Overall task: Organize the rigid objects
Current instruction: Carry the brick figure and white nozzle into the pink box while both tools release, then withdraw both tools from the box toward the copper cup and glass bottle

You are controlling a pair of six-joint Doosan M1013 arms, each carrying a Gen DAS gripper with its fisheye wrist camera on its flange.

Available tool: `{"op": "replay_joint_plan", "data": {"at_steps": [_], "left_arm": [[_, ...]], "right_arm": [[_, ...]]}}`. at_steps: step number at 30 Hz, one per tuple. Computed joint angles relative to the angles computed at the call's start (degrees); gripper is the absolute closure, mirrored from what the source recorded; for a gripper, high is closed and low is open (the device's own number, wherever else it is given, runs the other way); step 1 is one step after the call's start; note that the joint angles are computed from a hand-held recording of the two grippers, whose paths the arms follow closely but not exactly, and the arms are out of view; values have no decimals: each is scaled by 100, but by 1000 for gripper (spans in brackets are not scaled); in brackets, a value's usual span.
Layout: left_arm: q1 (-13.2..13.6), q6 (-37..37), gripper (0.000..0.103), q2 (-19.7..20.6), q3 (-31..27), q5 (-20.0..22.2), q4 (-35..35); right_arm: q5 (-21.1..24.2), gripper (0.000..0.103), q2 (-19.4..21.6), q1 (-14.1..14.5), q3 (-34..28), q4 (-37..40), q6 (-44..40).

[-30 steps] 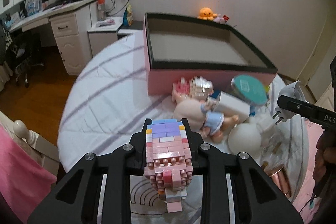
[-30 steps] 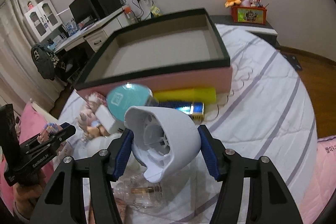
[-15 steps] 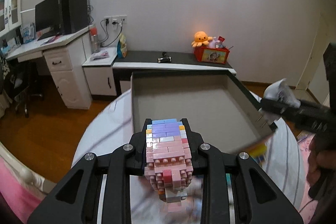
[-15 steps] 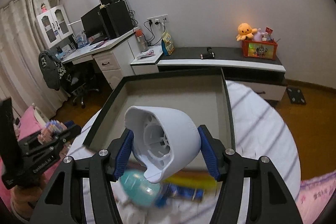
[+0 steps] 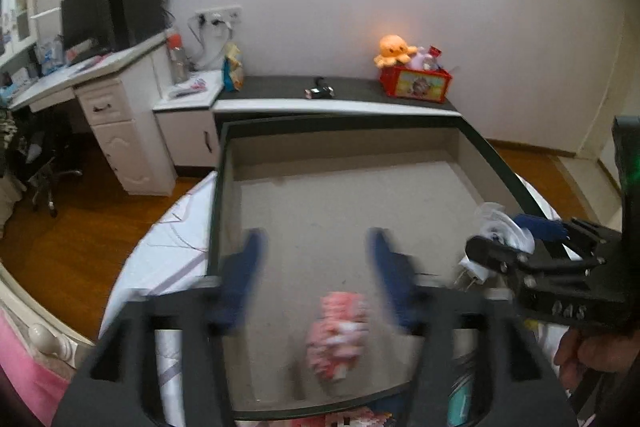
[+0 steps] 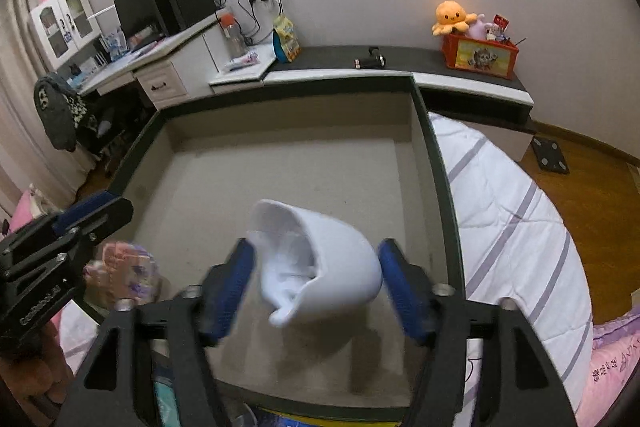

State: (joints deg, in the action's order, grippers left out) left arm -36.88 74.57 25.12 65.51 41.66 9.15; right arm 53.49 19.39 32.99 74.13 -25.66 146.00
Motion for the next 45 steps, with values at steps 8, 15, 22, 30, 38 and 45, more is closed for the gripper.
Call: {"op": "replay_joint_plan", "data": {"at_steps": [8,15,22,30,38,45], "left_arm": [[-63,-1019,0,-409,574,-549,930],[-94,-1702,0,-1154,1477,-1257,1303],[-483,-3191,0,-1680,1987,-524,2899],[-633,-3389,0,-1997,2333,-226,2789],[-464,-2134,0,-2283,2704,-902,1620],[-295,-1555,0,-2389,2845,-1064,933]], "right_arm": [[-196,14,-291,169,303,-593,810],[-463,14,-716,449,740,-1232,1553],[-403,14,-948,767,976,-1566,1812],[483,14,-979,1192,884,-2013,2106],[1522,0,-852,1729,737,-2615,2792],[2063,0,-706,2009,499,-2665,2718]]}}
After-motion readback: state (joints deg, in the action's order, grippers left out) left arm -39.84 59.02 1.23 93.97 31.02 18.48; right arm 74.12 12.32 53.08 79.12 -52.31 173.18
